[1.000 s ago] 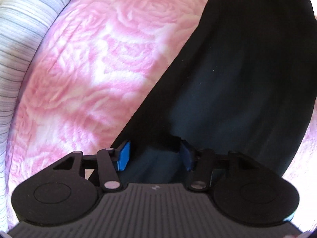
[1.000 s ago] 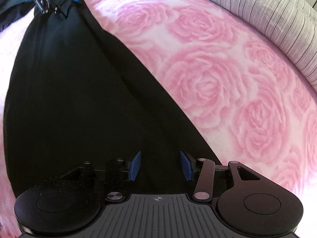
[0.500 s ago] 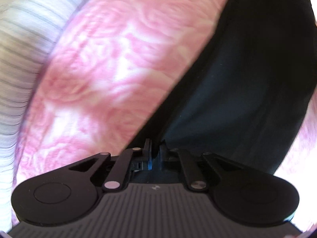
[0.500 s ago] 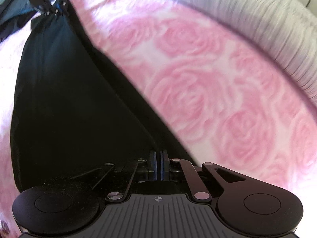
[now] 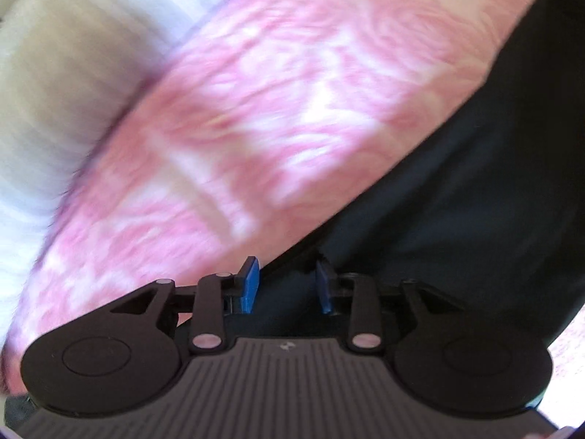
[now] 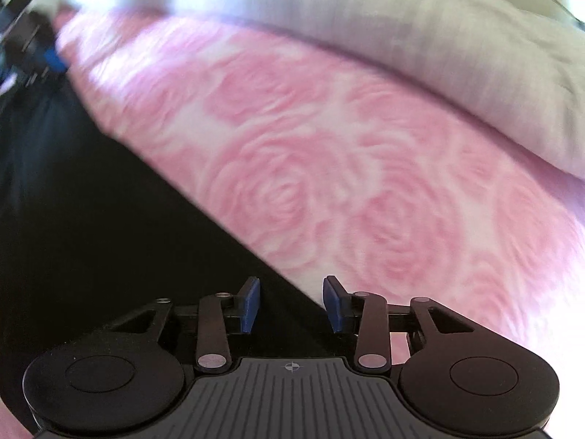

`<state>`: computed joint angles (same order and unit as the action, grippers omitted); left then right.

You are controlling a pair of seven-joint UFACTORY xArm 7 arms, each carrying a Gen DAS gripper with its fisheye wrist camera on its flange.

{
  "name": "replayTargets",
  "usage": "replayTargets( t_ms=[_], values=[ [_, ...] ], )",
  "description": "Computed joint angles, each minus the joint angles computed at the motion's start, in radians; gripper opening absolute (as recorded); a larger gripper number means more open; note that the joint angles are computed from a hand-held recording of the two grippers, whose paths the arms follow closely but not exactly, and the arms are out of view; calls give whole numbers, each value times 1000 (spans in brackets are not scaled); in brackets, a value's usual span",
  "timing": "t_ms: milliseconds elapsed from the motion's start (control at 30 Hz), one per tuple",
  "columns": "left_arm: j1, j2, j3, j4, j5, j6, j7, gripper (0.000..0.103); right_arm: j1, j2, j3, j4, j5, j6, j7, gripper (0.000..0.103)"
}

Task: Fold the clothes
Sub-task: 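Lower the folded trousers onto the bed and open both grippers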

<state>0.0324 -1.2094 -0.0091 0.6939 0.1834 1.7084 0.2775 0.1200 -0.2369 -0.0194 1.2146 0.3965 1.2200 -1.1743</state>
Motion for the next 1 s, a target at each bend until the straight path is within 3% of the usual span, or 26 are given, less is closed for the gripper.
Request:
replayTargets(
  t_ms=[67, 267, 400, 600, 667, 733, 900, 1000],
  values=[
    [16, -25, 0, 15, 41, 20, 10, 31, -7, -52, -1, -32, 3, -35, 31, 39],
    [18, -105, -18, 82, 148, 188, 131, 44, 8, -152, -41, -83, -10, 128, -25, 41],
    [-17, -235, -96, 109, 229, 358, 263, 52, 18, -261, -28, -192, -71, 77, -94, 41],
    [-145, -411, -259, 91, 209, 542, 423, 52, 50, -402, -38, -262, -3, 205, 42, 41],
    [-204, -472, -309, 62, 199, 569, 470, 49, 74, -486, -34, -308, 18, 231, 61, 41],
    [-263, -539, -344, 14, 213, 584, 507, 38, 94, -566, -21, -349, 43, 248, 111, 41],
    [-422, -724, -389, -77, 239, 626, 648, 34, 160, -751, 74, -435, 85, 267, 288, 41],
    [-471, -813, -382, -78, 245, 652, 741, 10, 204, -823, 168, -468, 107, 222, 391, 41]
  ],
)
